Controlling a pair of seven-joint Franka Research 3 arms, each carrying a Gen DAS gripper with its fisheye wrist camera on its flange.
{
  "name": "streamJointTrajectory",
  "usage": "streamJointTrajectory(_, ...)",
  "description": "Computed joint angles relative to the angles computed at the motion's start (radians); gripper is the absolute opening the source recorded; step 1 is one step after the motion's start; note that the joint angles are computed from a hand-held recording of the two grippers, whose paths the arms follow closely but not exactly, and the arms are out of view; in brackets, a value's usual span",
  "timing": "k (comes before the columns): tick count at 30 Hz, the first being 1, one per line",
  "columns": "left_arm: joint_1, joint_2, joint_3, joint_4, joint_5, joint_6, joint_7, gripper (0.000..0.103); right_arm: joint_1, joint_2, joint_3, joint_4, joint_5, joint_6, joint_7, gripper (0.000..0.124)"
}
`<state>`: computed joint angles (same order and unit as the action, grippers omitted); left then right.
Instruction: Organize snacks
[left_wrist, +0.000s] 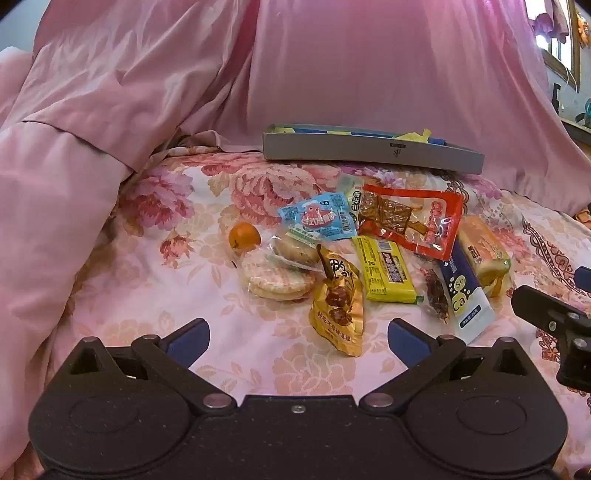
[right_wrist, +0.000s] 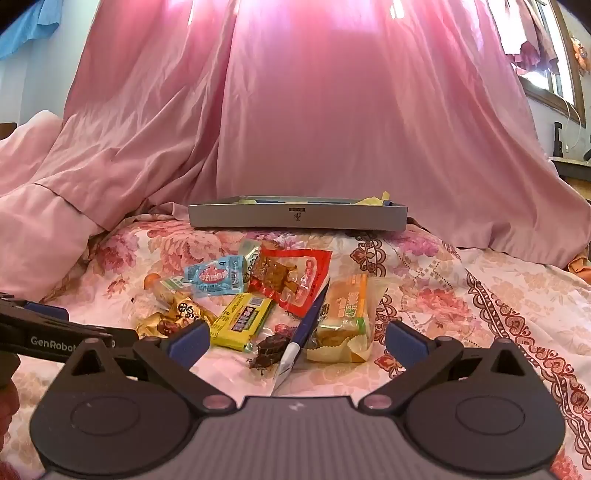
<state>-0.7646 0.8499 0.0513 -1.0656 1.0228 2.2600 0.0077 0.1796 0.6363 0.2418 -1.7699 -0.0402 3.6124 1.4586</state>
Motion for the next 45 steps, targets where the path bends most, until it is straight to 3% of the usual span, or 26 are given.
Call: streamJointTrajectory(45,0.003,0.01,-0.003,0.005,-0.02,0.002,0.006,0.102,-0.014,0.006,0.023,0.013,-0.001,-0.044,-0.011,0.103)
